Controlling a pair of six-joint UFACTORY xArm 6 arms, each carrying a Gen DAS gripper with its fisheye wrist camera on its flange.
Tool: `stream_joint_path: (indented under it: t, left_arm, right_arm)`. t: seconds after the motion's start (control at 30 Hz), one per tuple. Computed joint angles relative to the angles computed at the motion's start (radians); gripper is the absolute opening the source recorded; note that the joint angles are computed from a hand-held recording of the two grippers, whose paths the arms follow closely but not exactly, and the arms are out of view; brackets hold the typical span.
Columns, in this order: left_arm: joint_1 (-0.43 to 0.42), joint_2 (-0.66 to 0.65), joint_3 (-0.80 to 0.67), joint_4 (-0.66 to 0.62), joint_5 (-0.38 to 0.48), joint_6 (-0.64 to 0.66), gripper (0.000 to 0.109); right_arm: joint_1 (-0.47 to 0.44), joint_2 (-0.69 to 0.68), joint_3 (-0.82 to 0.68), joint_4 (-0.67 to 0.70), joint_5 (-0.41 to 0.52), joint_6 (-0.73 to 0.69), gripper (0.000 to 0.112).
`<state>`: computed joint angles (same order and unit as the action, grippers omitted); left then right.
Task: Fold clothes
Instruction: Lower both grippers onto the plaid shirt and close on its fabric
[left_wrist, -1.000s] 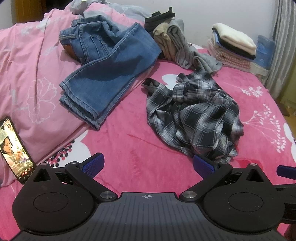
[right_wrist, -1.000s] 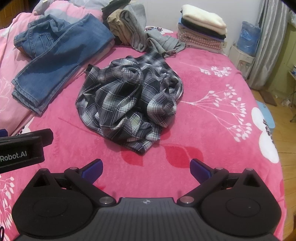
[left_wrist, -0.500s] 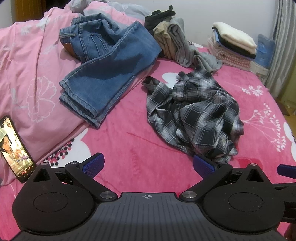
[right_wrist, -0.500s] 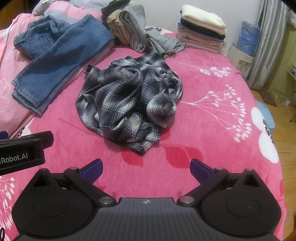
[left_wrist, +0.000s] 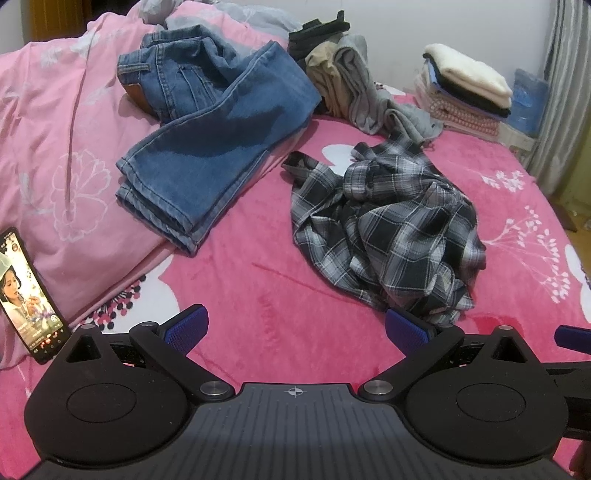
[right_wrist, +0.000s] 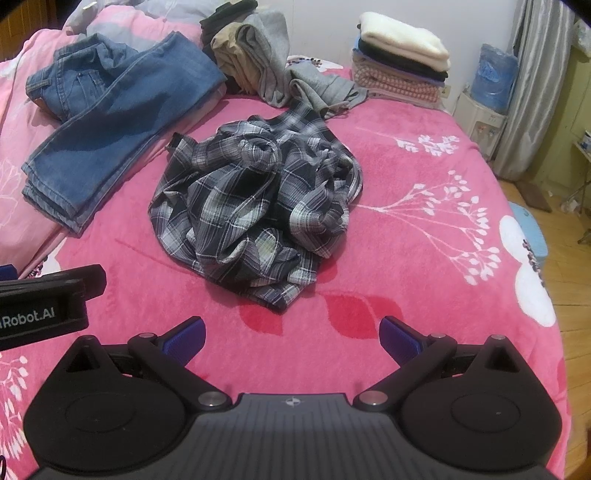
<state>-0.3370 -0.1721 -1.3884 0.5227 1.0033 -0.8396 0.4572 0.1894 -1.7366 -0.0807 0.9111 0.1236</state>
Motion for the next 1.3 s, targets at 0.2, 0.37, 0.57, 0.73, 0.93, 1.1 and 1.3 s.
stream_joint_path:
  t: [0.2,0.37,0.57,0.73,0.93,1.1,1.3]
  left_arm:
    - [0.016,-0.003,0.016,-0.028,-0.040,-0.012,0.103]
    - [0.027,-0.003,0.033,-0.053,-0.076,0.001,0.103]
    - [0.044,-0.004,0.059,-0.071,-0.114,0.000,0.103]
    - [0.066,0.000,0.081,-0.120,-0.161,0.008,0.103]
    - [0.075,0.012,0.103,-0.094,-0.217,0.012,0.103]
    - [0.093,0.029,0.124,-0.090,-0.306,0.034,0.103]
    - [0.119,0.073,0.128,-0.105,-0.399,0.062,0.103]
  right_arm:
    - [-0.009,0.012,-0.008,0.013,-0.009,-0.003,0.103]
    - [-0.015,0.021,-0.006,0.014,-0.024,0.002,0.103]
    - [-0.024,0.030,0.007,0.034,-0.052,-0.015,0.103]
    - [-0.036,0.038,0.021,0.071,-0.095,-0.041,0.103]
    - [-0.051,0.053,0.040,0.114,-0.175,-0.069,0.103]
    - [-0.070,0.054,0.085,0.195,-0.317,-0.168,0.103]
    - [-0.103,0.129,-0.004,0.471,-0.360,-0.393,0.103]
